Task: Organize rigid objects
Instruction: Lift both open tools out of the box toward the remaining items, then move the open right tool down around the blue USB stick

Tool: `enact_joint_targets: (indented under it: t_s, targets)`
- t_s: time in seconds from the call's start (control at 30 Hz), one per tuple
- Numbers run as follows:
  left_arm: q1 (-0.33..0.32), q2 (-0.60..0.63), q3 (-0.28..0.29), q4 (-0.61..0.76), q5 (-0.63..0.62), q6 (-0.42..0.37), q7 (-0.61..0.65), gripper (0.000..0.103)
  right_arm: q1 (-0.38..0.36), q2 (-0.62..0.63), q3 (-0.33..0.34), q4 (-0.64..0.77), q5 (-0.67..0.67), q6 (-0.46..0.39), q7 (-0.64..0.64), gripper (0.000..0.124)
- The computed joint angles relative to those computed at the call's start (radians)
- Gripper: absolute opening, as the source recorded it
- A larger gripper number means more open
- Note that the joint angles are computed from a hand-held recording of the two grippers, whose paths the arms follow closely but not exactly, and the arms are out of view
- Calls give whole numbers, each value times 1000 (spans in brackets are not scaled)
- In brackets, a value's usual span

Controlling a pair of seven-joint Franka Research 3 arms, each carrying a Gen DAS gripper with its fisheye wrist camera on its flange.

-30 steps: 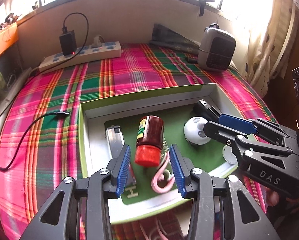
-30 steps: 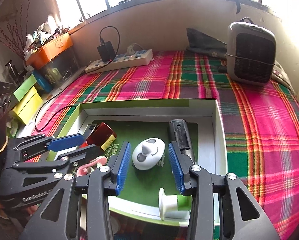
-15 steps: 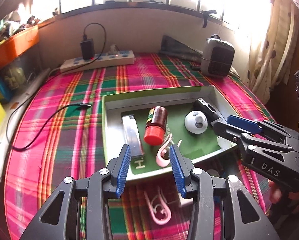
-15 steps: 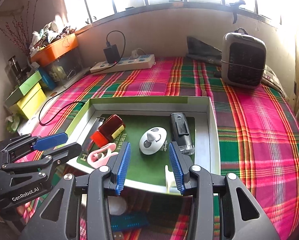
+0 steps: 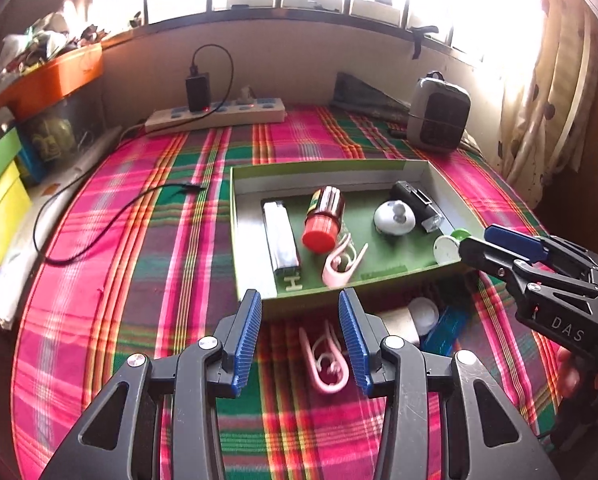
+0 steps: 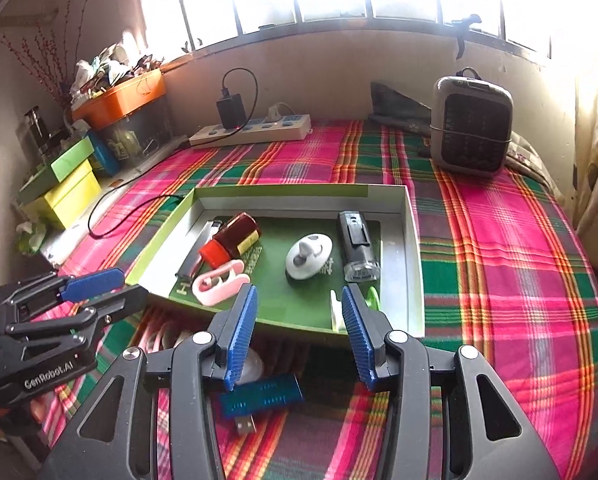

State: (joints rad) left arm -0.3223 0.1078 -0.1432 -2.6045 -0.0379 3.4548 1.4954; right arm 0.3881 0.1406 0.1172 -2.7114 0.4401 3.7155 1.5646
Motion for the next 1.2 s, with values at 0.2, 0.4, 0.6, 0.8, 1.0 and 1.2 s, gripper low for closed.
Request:
enact_joint_targets:
  t_s: [0.2,0.4,0.6,0.8,1.0,1.2]
  targets:
    - [92,-15,-33,-42,134,16,-135,45,29,-18,9,-40,67,9,-35,45]
    - [165,-19,-37,-82,282,50,-274,46,47,-14,19,-69,88,15,-20,45]
    - [196,-21,-36,-101,376,76,-349,46,62,2,25,-66,99,3,-7,45]
    - [222,4,-38,-89,457,82,-413,46,94,13,28,-54,142,-5,-25,45]
    - [255,23,-45,-75,561,97,-478,46,113,31,25,-19,209,-44,-36,46]
    - [284,38,-52,-58,652,106,-540,46,131,43,21,7,233,-60,-48,46]
